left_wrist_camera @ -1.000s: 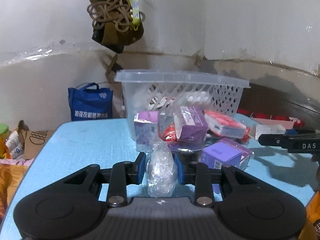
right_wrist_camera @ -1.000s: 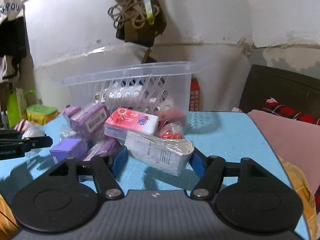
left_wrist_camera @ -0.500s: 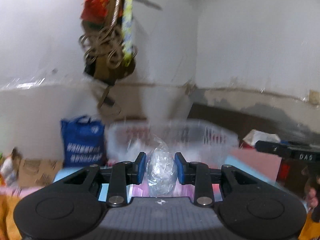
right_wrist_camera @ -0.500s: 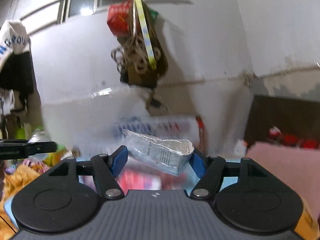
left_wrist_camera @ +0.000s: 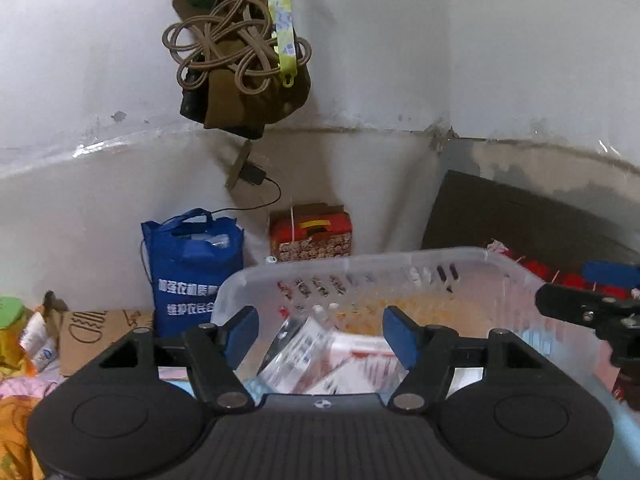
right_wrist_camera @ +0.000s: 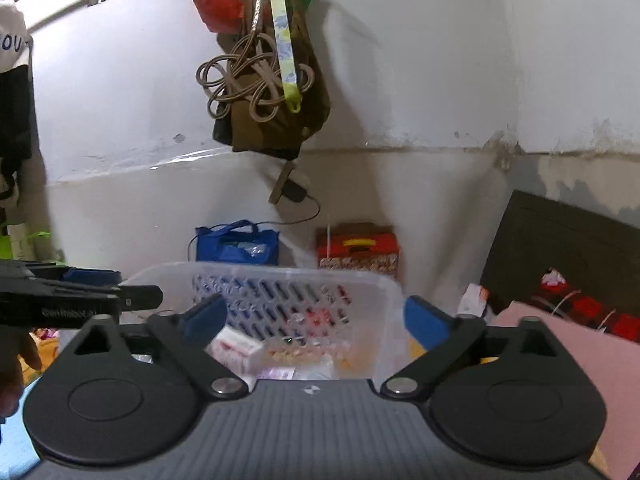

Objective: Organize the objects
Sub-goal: 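Lift both held packages over the basket and open both grippers, then grasp the purple barcode box with the right gripper while the left grasps the lavender cube box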

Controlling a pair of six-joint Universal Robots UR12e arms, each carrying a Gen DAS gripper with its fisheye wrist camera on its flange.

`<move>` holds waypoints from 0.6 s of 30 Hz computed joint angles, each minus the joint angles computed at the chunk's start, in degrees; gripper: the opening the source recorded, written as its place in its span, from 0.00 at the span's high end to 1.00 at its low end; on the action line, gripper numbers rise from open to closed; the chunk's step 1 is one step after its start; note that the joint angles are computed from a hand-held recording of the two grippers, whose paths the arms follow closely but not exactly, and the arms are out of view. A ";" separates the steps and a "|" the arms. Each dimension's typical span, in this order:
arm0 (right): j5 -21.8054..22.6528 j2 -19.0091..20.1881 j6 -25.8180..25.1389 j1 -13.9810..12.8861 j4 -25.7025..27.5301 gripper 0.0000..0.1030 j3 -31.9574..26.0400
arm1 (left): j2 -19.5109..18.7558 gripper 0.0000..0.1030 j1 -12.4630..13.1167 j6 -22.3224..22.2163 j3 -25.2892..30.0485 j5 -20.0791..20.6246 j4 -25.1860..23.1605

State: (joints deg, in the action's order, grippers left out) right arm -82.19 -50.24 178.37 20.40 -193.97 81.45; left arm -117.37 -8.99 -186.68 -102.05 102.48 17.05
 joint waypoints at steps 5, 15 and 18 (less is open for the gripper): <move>-0.16 -2.72 0.90 0.00 -8.78 0.00 8.88 | 2.74 0.24 -0.94 -1.14 -8.42 -3.24 9.98; 1.07 -5.05 6.63 -0.13 -12.53 0.00 19.04 | 1.68 0.24 -3.67 -2.71 -16.20 -4.94 15.07; -1.59 -4.82 5.15 0.64 -12.53 0.00 19.48 | 0.98 0.24 -3.33 -4.32 -16.19 -7.76 16.44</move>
State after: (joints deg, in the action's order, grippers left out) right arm -83.78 -55.06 183.51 21.04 -206.50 100.93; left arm -116.40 -12.33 -191.01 -118.24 94.72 33.49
